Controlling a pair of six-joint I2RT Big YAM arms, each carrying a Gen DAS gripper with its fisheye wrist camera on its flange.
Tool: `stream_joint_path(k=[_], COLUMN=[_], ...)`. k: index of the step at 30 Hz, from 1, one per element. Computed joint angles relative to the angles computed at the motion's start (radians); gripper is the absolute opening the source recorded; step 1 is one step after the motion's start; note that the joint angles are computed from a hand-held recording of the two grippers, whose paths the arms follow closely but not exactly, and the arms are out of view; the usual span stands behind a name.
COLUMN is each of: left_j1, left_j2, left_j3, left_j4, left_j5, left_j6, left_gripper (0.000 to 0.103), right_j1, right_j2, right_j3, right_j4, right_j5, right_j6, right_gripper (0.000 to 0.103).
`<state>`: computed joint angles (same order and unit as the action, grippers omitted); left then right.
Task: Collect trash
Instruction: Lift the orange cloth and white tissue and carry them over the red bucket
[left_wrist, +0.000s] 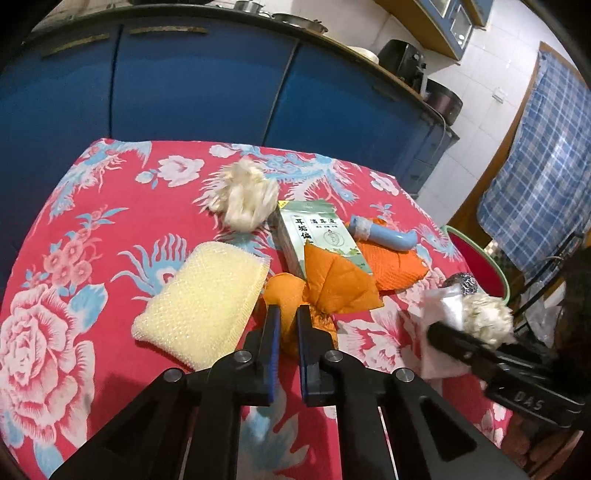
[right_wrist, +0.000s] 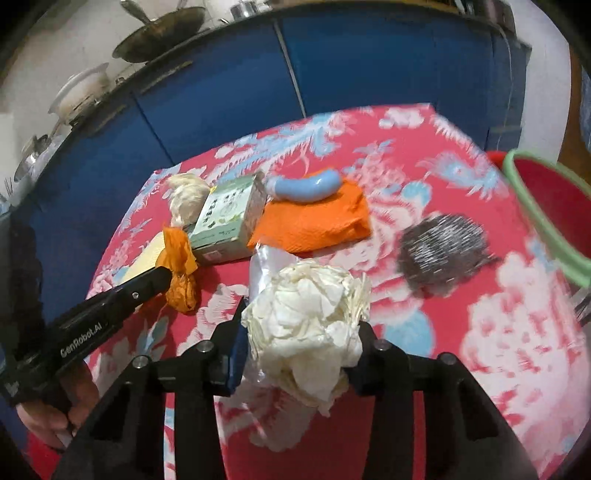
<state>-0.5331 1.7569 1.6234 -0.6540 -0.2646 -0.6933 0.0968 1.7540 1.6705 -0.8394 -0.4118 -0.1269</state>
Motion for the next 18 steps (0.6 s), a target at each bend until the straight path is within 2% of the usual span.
stream_joint_path(k=[3, 8, 18], left_j1=[-0.011, -0.043, -0.073], left_j2=[-0.011, -0.019, 0.007], left_j3=[-0.009, 0.015, 0.090], left_j4=[0.018, 0.006, -0.016], left_j5=[-0.017, -0.071, -0.070], left_j6=[0.005, 0.046, 0.060], left_gripper=[0.007, 0.006, 0.006], right_j1=[-0.016, -0.026, -0.055], right_j2=[-0.005, -0.019, -0.086], right_j3=[0.003, -0.009, -0.084], right_j4=[-0.003, 0.026, 0.158], right_j5=[-0.036, -0.049, -0.064], right_j6=[0.020, 0.022, 0.007], right_gripper=[0.046, 0.046, 0.047])
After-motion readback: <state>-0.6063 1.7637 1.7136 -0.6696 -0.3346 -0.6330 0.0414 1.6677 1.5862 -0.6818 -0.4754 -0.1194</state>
